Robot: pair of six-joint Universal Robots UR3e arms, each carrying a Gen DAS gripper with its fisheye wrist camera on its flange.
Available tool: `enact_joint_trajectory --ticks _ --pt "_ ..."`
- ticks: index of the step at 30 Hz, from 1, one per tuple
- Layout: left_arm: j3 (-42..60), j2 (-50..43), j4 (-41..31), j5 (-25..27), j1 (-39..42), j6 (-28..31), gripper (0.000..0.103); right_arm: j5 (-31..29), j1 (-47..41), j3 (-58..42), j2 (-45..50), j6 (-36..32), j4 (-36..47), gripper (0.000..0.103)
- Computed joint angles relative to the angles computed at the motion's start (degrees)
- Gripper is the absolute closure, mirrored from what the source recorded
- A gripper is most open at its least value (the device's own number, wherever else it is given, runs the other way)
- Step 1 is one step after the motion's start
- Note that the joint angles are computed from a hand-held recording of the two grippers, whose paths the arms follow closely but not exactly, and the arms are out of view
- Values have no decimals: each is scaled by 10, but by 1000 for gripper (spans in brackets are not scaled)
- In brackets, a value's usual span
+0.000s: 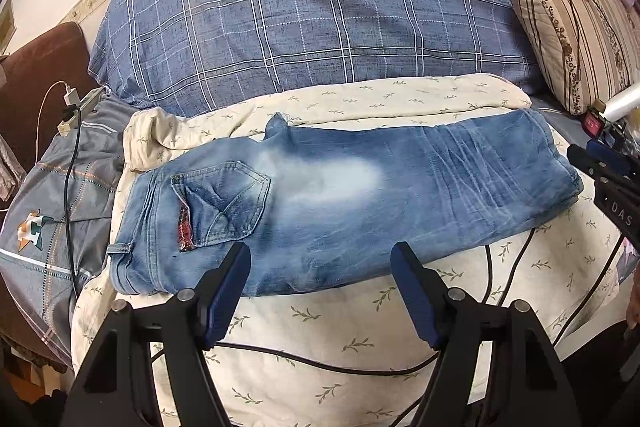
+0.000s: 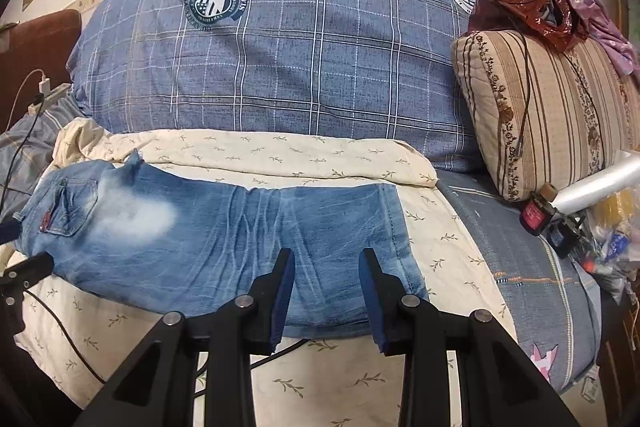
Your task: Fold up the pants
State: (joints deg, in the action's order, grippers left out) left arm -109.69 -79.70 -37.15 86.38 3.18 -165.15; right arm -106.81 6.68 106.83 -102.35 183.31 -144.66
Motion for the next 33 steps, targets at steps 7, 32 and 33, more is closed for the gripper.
enact_joint_trajectory --ticks 7,32,33 --pt "3 4 4 -7 6 -1 30 36 -22 13 -29 6 -3 66" --pt "34 28 -9 -89 256 21 30 40 165 -303 235 -16 53 66" --pt "34 31 -10 -93 265 22 30 39 178 -328 253 -16 57 66"
